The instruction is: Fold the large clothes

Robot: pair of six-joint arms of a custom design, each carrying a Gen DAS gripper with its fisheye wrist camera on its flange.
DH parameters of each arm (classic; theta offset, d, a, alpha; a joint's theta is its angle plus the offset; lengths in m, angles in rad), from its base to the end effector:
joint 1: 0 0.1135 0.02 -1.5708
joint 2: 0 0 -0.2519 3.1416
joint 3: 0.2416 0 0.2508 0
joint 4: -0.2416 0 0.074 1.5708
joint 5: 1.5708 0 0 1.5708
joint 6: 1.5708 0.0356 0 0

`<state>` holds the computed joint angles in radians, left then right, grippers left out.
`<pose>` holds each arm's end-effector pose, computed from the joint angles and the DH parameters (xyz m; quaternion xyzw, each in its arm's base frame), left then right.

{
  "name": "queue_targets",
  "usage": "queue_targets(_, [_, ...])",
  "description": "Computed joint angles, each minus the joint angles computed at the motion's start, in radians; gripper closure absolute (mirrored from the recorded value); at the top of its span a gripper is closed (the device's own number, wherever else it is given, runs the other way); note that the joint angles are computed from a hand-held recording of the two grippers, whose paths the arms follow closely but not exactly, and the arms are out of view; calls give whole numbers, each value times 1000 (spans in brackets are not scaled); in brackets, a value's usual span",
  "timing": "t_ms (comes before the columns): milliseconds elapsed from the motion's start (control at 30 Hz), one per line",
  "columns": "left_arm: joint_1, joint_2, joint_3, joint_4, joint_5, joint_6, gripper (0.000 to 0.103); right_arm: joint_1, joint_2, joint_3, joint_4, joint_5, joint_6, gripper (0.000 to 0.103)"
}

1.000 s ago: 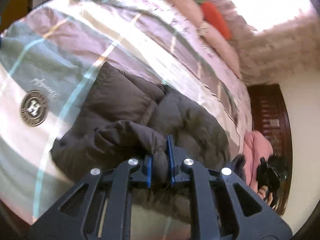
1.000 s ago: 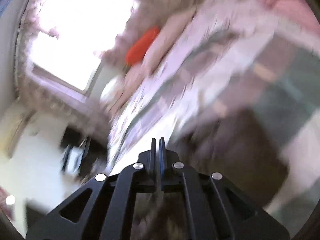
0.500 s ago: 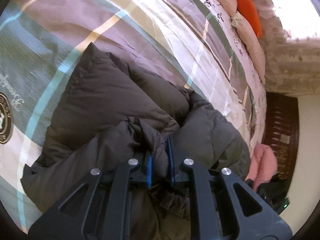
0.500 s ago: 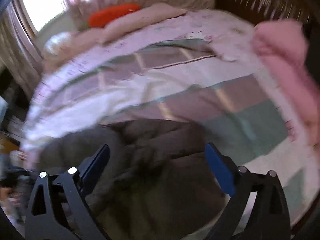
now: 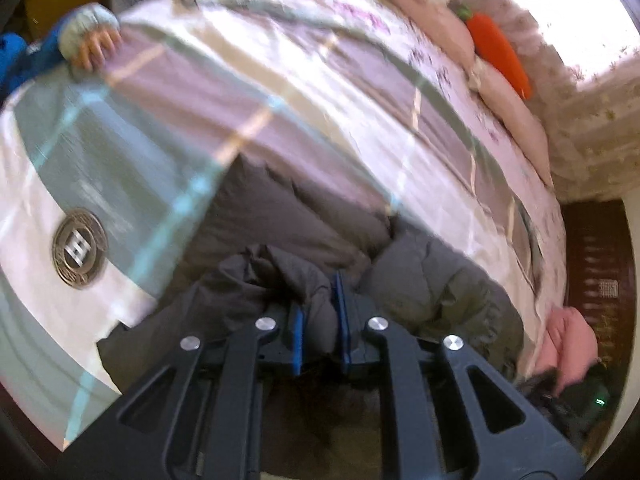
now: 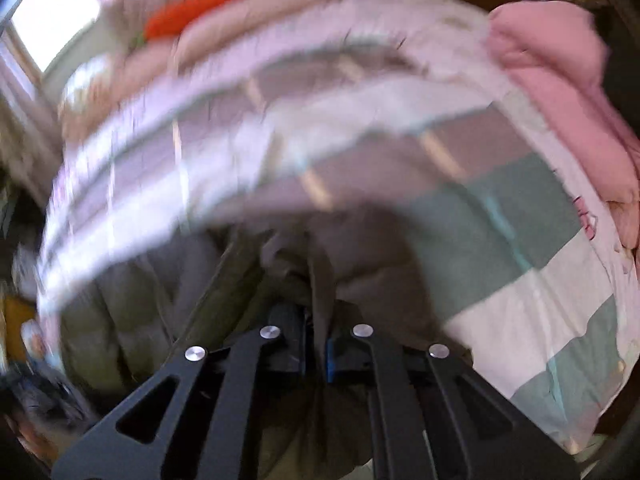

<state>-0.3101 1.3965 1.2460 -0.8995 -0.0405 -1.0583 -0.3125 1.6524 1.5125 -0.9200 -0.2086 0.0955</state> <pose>0.2677 -0.0843 0.2894 -0.3579 0.8974 -0.1475 0.2118 0.3289 -0.0985 0.2951 0.1692 0.9477 0.0729 0.2607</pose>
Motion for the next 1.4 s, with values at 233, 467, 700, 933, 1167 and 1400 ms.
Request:
queue_targets(233, [-25,54,125,107,-177,-2,90,-15,113,106,193,9,179,97])
queue_targets(467, [35,244,79,267,-116,16,90,56,321,96,326,90,233,96])
queue_targets(700, [59,366,65,336,-87,41,90,173,447,70,433,227,114,79])
queue_targets(933, [77,232,69,304,-103,67,83,53,176,-4,466,-52,189,24])
queue_targets(1167, [2,193,161,215,-206,107,70,387,-68,-3,-8,-134,-106,25])
queue_targets(1400, [28,30,181,92,-152,26,66,664,22,-193,251,189,-32,24])
